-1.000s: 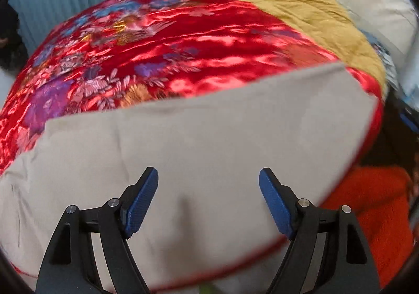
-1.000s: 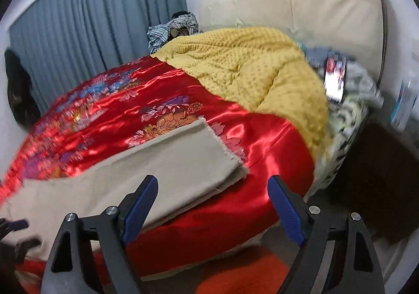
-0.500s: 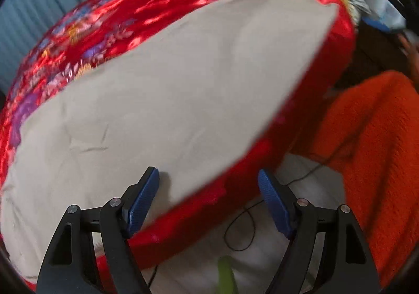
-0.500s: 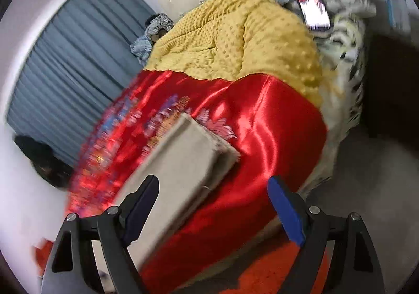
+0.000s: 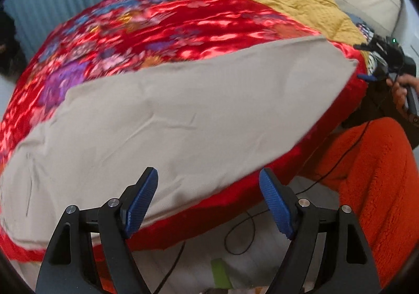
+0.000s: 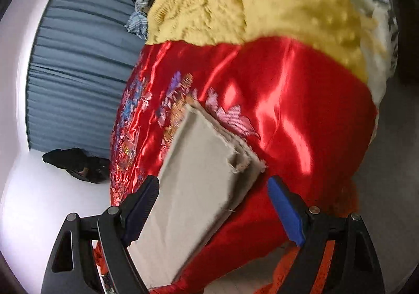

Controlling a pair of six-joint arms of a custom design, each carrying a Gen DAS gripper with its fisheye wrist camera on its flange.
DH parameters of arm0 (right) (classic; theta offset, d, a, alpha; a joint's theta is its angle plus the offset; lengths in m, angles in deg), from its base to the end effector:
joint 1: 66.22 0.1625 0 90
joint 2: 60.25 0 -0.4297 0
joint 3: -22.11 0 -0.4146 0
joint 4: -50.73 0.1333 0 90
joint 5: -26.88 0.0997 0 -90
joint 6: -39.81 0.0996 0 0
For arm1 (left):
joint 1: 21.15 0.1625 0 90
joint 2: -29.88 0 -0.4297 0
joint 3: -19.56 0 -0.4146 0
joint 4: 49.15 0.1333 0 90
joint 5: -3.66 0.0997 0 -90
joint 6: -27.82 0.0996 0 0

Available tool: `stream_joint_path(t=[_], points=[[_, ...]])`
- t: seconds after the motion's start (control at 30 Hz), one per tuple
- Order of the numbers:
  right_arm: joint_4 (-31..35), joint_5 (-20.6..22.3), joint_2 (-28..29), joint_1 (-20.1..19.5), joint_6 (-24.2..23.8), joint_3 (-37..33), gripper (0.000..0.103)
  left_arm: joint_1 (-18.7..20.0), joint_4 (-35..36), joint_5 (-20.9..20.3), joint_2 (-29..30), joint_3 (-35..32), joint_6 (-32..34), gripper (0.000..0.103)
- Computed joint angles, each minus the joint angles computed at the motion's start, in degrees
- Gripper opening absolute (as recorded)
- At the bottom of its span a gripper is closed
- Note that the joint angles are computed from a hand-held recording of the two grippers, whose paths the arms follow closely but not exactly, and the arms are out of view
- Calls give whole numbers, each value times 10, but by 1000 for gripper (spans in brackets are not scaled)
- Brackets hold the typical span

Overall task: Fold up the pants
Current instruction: 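Grasp the frayed hem of the folded trousers with the right tool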

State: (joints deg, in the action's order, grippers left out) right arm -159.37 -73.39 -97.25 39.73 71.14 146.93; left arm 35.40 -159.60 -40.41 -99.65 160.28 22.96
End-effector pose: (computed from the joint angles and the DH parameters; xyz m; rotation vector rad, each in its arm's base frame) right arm 0.2473 -0.4447 -0.0228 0.4700 2.9087 -0.8870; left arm 0.0371 -0.3155 0.3611 0.5096 2.3316 -0.5141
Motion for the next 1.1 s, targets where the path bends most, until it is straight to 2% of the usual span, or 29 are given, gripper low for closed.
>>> stream_joint_path(t=[0.07, 0.13, 0.2, 0.23, 0.27, 0.3, 0.33, 0.43, 0.5, 0.6, 0.67, 0.77, 0.9, 1.0, 1.1], points=[[2, 1, 11, -8, 6, -6, 84, 8, 2, -2, 0, 1, -7, 81], [-11, 25, 25, -19, -5, -12, 76, 7, 13, 2, -5, 2, -17, 81], [-9, 38, 31, -24, -22, -19, 58, 1, 17, -1, -11, 2, -18, 81], [0, 29, 32, -23, -25, -22, 53, -1, 9, -5, -7, 1, -14, 81], [10, 19, 32, -20, -30, -27, 37, -1, -2, -9, 1, 1, -8, 81], [25, 5, 31, -16, -37, -31, 15, -4, -15, -14, 11, 1, -3, 81], [32, 1, 30, -15, -40, -32, 10, -6, -40, -18, 27, 4, 12, 81], [22, -3, 23, -8, -45, -25, 10, -7, -130, -8, 81, 24, 60, 82], [19, -11, 18, 4, -52, -26, 9, 8, -183, -14, 128, 30, 82, 82], [18, -17, 10, 21, -68, -28, 8, 36, -204, -18, 199, 29, 95, 81], [12, -10, 6, 29, -80, -30, 8, 38, -237, -9, 212, 46, 121, 83], [14, -15, 1, 54, -97, -39, 7, 33, -189, -20, 182, 38, 109, 84], [18, -27, -13, 106, -144, -56, 7, 29, -111, -35, 89, 5, 66, 83], [53, -38, -21, 160, -191, -87, 7, 35, -69, -24, 30, -29, 38, 83], [98, -28, -17, 209, -228, -129, 7, 54, -62, -2, -5, -58, 15, 83]])
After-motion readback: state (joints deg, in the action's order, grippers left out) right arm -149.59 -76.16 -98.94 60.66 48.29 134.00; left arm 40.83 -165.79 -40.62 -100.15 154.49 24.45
